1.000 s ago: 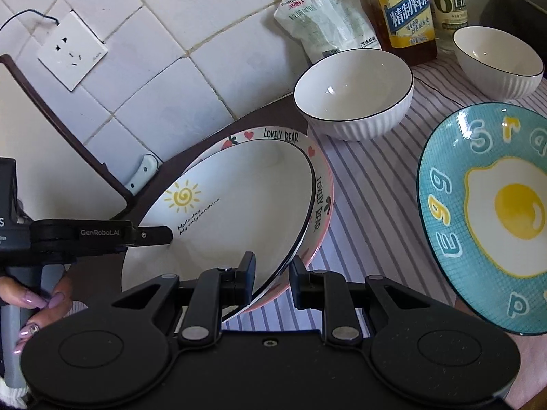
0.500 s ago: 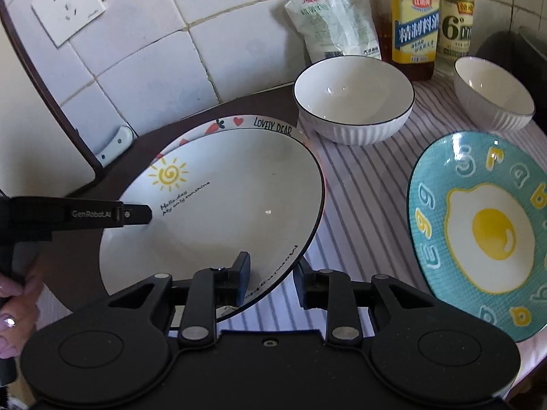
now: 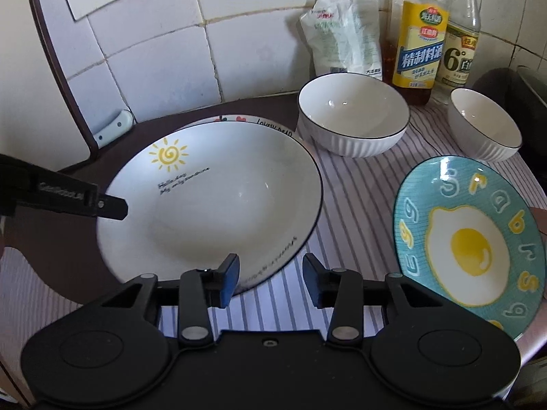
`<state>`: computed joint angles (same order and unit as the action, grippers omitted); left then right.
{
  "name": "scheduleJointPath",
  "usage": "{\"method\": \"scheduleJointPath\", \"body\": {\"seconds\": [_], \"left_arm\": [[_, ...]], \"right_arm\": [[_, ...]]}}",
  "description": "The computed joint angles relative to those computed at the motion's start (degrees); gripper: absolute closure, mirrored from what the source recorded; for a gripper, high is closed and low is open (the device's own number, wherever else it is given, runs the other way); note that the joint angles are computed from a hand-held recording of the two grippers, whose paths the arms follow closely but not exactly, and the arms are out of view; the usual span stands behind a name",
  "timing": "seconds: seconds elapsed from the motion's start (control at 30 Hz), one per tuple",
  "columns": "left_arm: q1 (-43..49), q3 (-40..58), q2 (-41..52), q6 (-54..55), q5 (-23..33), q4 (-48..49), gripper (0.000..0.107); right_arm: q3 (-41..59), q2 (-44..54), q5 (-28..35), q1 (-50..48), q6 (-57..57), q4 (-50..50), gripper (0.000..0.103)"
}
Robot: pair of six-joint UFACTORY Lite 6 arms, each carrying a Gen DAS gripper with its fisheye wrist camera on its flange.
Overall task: Organize plates and bowls
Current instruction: 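Move the left tool back toward the blue egg plate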
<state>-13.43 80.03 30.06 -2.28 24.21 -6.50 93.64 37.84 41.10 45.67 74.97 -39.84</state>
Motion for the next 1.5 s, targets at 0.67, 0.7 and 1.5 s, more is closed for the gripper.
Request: {"method": "scheduleJointPath", "body": {"seconds": [0.67,0.7,1.5], "left_arm": [[-13.0,-13.5,-27.6,-7.1,9.8,7.2,0.057],[-14.1,-13.9,-28.5,-8.3,10.0,8.0,0.057],[-29.1,-6.0,-16.8,-16.1,0.7,12.9,0.043]], "right_arm": [[-16.9,-29.0,12.9,9.0,1.7,-2.7,0.043],[-17.9,-30.6,13.8,10.0,2.5,-3.5,0.040],[-60.3,-71.1,13.8,15.7,20.2,-15.3,0.031]]}}
